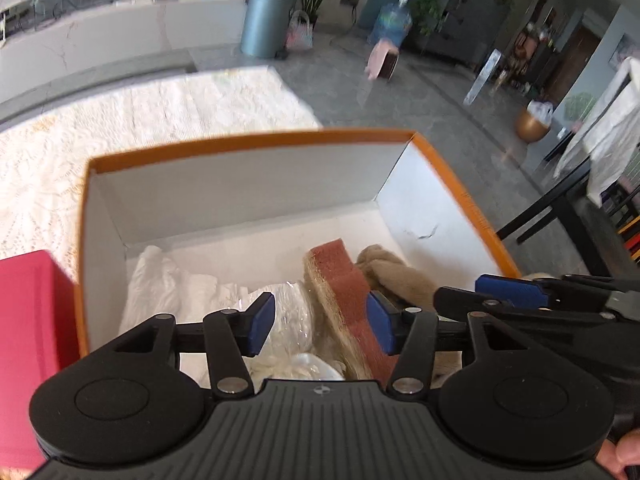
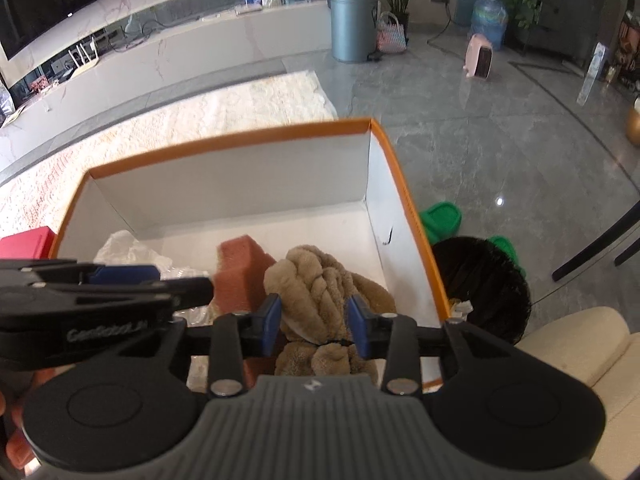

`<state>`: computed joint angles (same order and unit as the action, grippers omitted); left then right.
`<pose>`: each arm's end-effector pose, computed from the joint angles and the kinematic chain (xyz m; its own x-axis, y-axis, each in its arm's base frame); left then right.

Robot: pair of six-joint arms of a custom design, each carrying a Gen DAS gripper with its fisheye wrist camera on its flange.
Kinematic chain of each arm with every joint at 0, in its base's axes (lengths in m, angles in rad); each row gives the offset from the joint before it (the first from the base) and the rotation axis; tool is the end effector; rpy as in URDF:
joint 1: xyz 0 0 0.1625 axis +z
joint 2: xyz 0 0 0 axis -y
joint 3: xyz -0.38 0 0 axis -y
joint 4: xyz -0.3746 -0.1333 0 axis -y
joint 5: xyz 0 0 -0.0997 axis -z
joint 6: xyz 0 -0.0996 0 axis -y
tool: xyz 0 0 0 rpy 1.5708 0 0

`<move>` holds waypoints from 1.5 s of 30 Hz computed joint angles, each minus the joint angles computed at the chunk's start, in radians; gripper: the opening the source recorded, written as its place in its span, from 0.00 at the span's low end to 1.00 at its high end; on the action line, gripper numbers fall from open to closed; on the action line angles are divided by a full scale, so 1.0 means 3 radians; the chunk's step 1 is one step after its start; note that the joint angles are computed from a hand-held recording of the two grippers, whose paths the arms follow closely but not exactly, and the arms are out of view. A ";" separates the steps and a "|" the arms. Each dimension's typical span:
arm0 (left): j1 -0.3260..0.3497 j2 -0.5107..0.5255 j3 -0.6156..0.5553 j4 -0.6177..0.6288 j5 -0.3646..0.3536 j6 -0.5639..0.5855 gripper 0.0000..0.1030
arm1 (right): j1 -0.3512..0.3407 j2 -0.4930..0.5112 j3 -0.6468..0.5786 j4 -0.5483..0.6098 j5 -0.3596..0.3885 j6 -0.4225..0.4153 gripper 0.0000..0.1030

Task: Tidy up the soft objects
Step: 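Lower the sponge and plush into the shoebox and open both tools, then move both tools back over the remaining yellow cloth and white bag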

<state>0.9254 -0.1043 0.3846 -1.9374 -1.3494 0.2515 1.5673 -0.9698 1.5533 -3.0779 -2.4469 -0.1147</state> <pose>-0.3847 -0.7689 0.0102 -0.6167 0.7518 -0.2333 0.7772 0.6286 -0.0290 0.0545 -0.6387 0.3106 -0.6341 0.5421 0.5515 -0.0709 0.6694 -0.7395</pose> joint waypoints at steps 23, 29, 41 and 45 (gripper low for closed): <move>0.0120 -0.2026 0.3254 -0.3064 0.0156 0.0895 0.68 | 0.0838 0.0969 0.0153 -0.2526 0.0111 -0.0761 0.71; 0.0245 -0.2175 0.3364 -0.3043 0.0280 0.0855 0.68 | 0.0942 0.1193 0.0050 -0.2391 0.0162 -0.0588 0.72; 0.0536 -0.2391 0.3389 -0.2897 0.0599 0.0777 0.68 | 0.1028 0.1613 -0.0442 -0.1600 0.0268 -0.0463 0.71; 0.0661 -0.2430 0.3324 -0.2797 0.0612 0.0658 0.68 | 0.1024 0.1743 -0.0669 -0.1241 0.0311 -0.0376 0.64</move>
<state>1.1237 -0.8332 1.3820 -2.7764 -1.1657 0.4488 1.8745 -0.4468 1.3526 -3.4502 -2.3537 -0.2274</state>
